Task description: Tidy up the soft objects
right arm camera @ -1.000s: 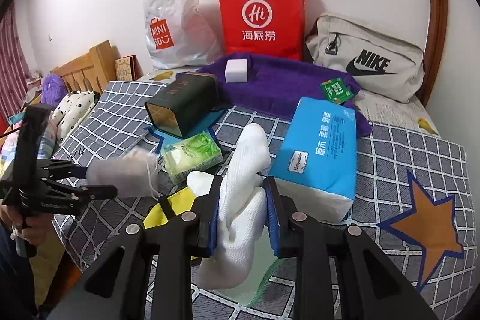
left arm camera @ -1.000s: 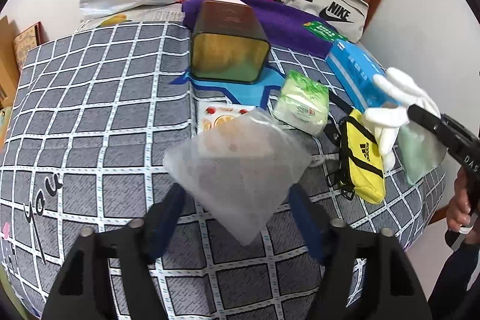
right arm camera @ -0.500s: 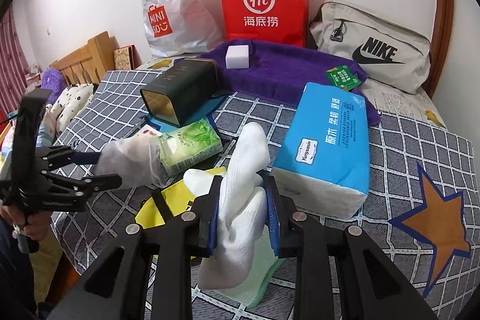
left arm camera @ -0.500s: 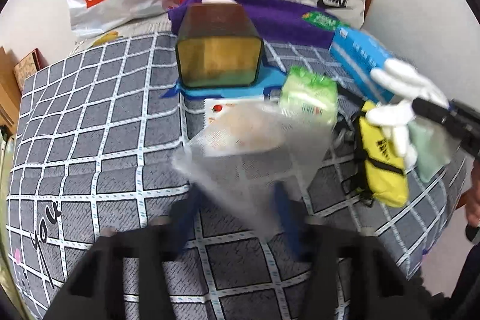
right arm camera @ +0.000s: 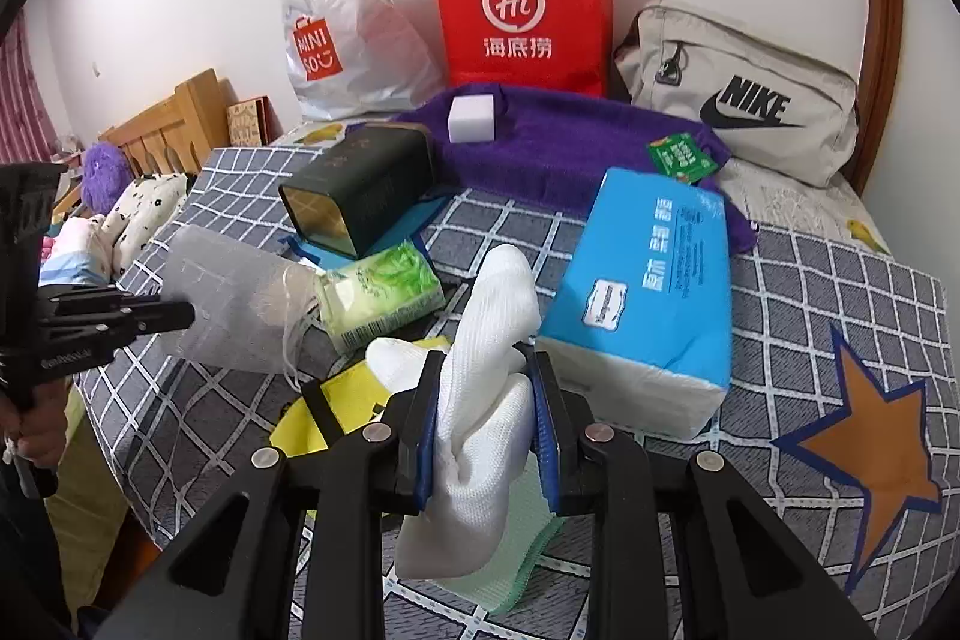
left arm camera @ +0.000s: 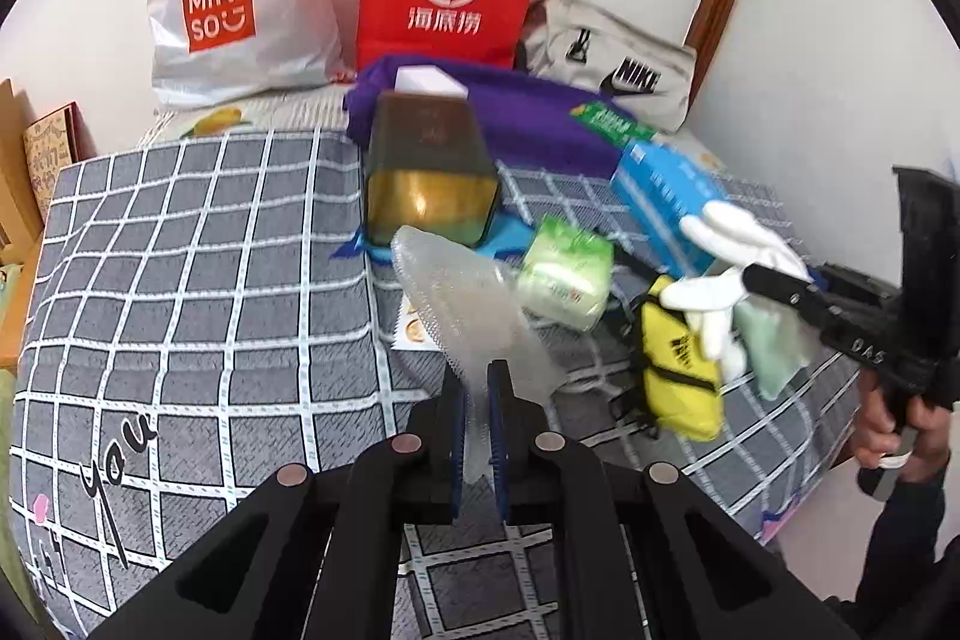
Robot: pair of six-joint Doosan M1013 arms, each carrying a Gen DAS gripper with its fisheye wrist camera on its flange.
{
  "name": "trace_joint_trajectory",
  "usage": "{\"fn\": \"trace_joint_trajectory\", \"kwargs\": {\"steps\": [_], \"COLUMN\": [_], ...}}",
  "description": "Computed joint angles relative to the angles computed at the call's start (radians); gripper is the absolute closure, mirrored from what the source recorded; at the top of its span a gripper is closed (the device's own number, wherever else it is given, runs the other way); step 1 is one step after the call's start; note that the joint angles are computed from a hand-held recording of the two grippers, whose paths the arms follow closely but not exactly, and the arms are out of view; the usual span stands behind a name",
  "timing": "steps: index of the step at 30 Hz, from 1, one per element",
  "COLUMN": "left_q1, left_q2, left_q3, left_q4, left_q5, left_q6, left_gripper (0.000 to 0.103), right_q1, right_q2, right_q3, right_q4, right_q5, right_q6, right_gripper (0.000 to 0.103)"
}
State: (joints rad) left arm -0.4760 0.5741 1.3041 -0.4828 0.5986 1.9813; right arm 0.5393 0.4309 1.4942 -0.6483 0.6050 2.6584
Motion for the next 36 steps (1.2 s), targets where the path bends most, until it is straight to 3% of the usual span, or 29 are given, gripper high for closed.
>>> {"fn": "trace_joint_trajectory", "kwargs": {"steps": [11,15,30,32,33,36], "left_q1": [0.006,0.010,0.004,-0.004,-0.013,-0.014], "left_q2": [-0.018,-0.018,0.012,0.026,0.038,0.078], "left_q3": [-0.022,-0.040,-0.138,-0.161,-0.178,-0.215], "left_q4": [-0.084,-0.160,-0.247,-0.192,-0.095,0.020], "left_q5": [-0.005,0.015,0.066,0.069,0.070,0.131], "left_q6": [0.050,0.107,0.171,0.136,0.047,-0.096], "left_gripper": [0.096,0.096,0.096,0.096,0.096,0.096], "right_q1": [0.002,-0.002,-0.023,-0.027,-0.028,-0.033], "right_q2": [-0.025,-0.029,-0.035,-0.033,-0.032,-0.029], "right_q3": [-0.008,-0.017,-0.046,-0.049,-0.052,-0.056], "right_q4": [-0.048,-0.048,-0.028,-0.021,-0.018,-0.004], "right_q5": [0.012,0.019,0.021,0.017,0.018,0.011], "right_q6": [0.022,0.010,-0.040,-0.050,-0.053,-0.069], "right_gripper": [0.076,0.076,0.076,0.076,0.076,0.076]}}
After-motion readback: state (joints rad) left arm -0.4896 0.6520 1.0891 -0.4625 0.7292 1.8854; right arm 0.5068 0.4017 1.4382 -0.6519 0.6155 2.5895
